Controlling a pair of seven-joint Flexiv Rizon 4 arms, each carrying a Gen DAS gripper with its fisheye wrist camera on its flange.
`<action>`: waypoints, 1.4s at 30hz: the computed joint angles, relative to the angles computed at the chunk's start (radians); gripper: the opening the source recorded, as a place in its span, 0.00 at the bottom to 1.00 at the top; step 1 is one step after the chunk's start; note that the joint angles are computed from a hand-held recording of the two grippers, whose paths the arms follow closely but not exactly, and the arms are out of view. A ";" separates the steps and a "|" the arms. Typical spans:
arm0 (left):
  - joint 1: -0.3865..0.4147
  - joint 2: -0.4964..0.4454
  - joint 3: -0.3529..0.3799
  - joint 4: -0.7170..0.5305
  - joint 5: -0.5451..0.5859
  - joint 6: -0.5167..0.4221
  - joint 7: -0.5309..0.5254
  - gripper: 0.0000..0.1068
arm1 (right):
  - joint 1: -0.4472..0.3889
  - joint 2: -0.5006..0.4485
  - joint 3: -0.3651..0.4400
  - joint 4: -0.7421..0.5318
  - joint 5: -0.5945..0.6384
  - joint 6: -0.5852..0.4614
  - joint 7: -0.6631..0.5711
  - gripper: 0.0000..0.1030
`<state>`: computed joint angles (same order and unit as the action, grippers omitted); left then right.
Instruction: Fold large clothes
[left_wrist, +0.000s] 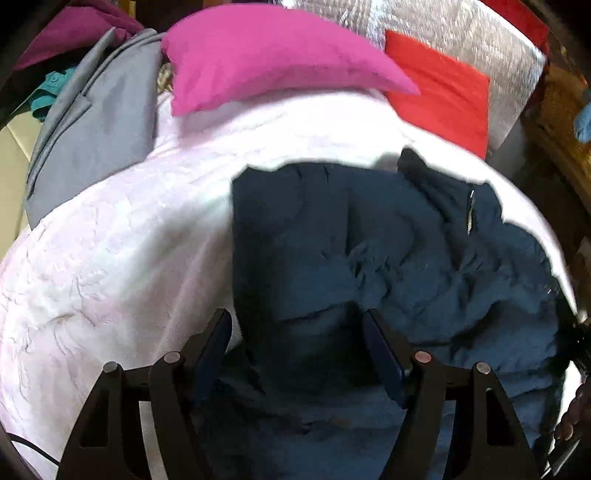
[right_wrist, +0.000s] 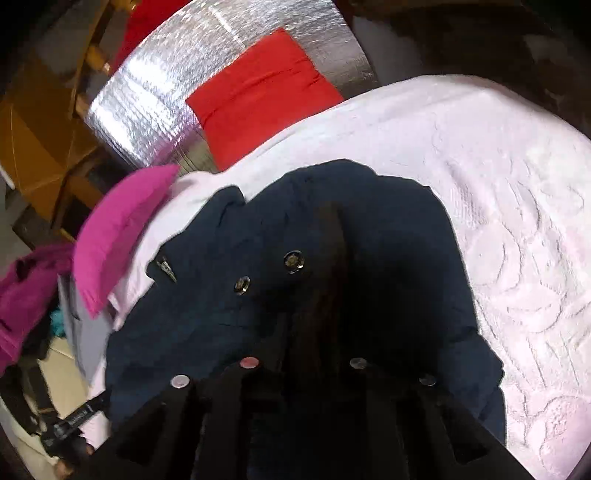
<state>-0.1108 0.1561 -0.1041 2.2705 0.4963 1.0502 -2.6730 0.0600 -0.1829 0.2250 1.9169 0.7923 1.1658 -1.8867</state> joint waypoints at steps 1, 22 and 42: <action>0.004 0.025 0.010 0.014 0.007 0.026 -0.017 0.69 | -0.017 0.017 0.003 -0.006 0.028 -0.010 -0.028 0.29; 0.025 -0.111 0.061 0.052 -0.125 0.260 0.081 0.43 | 0.014 -0.050 -0.010 -0.045 -0.063 0.018 -0.015 0.35; 0.002 0.018 -0.001 0.000 0.032 0.149 -0.028 0.65 | -0.115 0.109 0.089 -0.023 0.210 -0.066 -0.208 0.71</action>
<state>-0.1084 0.1739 -0.1051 2.2703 0.5281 1.1994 -2.7013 -0.0549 -0.0744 0.3141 1.8937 1.0024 1.0994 -2.0943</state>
